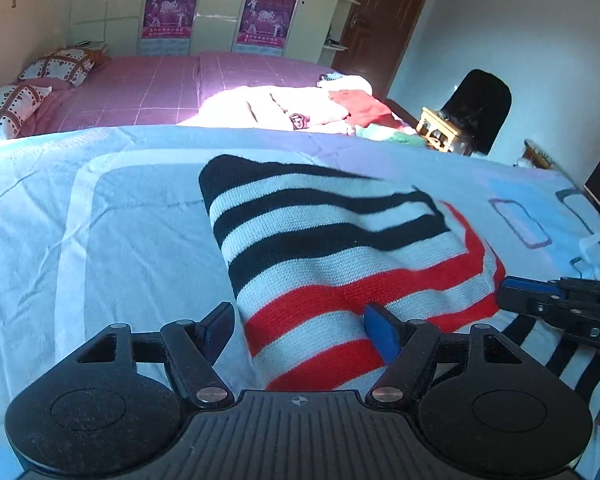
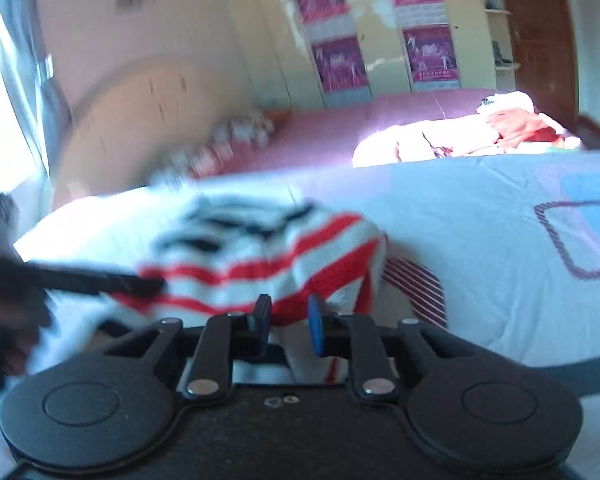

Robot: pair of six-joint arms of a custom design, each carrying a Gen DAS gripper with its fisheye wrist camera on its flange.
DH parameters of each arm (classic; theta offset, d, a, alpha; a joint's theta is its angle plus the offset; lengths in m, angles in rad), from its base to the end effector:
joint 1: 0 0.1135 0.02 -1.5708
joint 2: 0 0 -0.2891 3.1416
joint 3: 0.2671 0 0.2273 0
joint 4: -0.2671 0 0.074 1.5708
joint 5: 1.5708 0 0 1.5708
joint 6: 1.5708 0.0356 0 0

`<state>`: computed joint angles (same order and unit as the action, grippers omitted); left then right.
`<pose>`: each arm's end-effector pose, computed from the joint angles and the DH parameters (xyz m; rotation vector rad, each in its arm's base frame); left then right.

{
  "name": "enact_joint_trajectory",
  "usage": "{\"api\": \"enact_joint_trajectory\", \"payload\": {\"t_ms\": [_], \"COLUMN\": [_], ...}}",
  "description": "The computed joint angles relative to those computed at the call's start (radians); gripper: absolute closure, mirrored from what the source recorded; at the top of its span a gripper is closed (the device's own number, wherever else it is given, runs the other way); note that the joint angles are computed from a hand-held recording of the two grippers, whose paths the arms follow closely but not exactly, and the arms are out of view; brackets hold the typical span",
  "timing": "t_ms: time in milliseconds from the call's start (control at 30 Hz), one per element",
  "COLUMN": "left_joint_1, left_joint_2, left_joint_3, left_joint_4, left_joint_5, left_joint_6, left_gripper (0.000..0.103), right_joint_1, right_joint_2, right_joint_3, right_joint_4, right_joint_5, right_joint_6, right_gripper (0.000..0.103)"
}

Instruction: Fold small clothes

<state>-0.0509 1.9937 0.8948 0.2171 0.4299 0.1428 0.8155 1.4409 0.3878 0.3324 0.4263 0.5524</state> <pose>0.3581 -0.0331 0.1270 0.4183 2.3655 -0.4828 0.1637 0.1524 0.1691 -0.0755 2.2267 0.2622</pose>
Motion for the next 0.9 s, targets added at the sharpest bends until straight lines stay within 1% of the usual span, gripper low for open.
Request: {"api": "enact_joint_trajectory", "payload": {"t_ms": [67,133,167,200,233,267,333,400,467,500,533,567,633,667,700,733,800,833,900], "left_joint_1": [0.007,0.028,0.034,0.038,0.042,0.044,0.052,0.060,0.081,0.104,0.127,0.142,0.150,0.153,0.161,0.179,0.188,0.188,0.193], "left_joint_2": [0.006,0.008,-0.001,-0.016,-0.026,-0.028,-0.021,-0.028,-0.071,-0.102,-0.133,-0.153,-0.167,-0.161,-0.148,-0.130,-0.120,-0.124,-0.164], "left_joint_3": [-0.023,-0.003,0.000,-0.013,-0.020,-0.012,0.021,0.017,-0.027,-0.065,-0.110,-0.143,-0.199,-0.226,-0.242,-0.250,-0.259,-0.262,-0.274], "left_joint_4": [0.045,0.009,0.004,0.024,0.046,0.041,-0.006,-0.025,-0.058,-0.064,-0.055,-0.059,-0.068,-0.048,-0.032,-0.011,0.010,0.010,-0.006], "left_joint_5": [0.004,0.039,0.048,0.052,0.056,0.061,0.086,0.104,0.147,0.191,0.229,0.244,0.226,0.214,0.220,0.247,0.261,0.258,0.253], "left_joint_6": [0.007,-0.001,-0.008,-0.005,0.001,-0.002,-0.020,-0.011,0.010,0.019,0.025,0.033,0.087,0.109,0.108,0.082,0.066,0.066,0.063], "left_gripper": [0.024,0.024,0.024,0.024,0.024,0.024,0.024,0.024,0.024,0.024,0.024,0.024,0.024,0.024,0.024,0.024,0.024,0.024,0.024], "right_joint_1": [-0.021,-0.018,-0.013,-0.019,-0.031,-0.061,-0.095,-0.076,0.022,0.091,0.163,0.229,0.332,0.356,0.365,0.364,0.354,0.340,0.306], "right_joint_2": [-0.017,-0.041,-0.061,-0.084,-0.101,-0.114,-0.141,-0.160,-0.216,-0.248,-0.264,-0.269,-0.223,-0.201,-0.189,-0.186,-0.194,-0.213,-0.327], "right_joint_3": [0.012,0.031,0.035,0.014,0.006,-0.001,-0.005,0.006,-0.013,-0.026,-0.026,-0.020,-0.004,-0.011,-0.025,-0.037,-0.044,-0.043,-0.065], "right_joint_4": [-0.042,-0.098,-0.118,-0.090,-0.073,-0.054,-0.066,-0.108,-0.139,-0.156,-0.199,-0.254,-0.337,-0.343,-0.327,-0.307,-0.300,-0.315,-0.339], "right_joint_5": [-0.014,-0.009,0.001,0.007,0.008,-0.020,-0.065,-0.086,-0.023,0.026,0.078,0.120,0.210,0.231,0.240,0.236,0.229,0.212,0.157], "right_joint_6": [0.016,0.036,0.049,0.052,0.061,0.074,0.114,0.143,0.187,0.206,0.232,0.262,0.316,0.336,0.351,0.366,0.368,0.370,0.424], "right_gripper": [0.093,0.092,0.090,0.084,0.083,0.083,0.082,0.072,0.072,0.076,0.078,0.081,0.081,0.080,0.077,0.073,0.069,0.067,0.066]}}
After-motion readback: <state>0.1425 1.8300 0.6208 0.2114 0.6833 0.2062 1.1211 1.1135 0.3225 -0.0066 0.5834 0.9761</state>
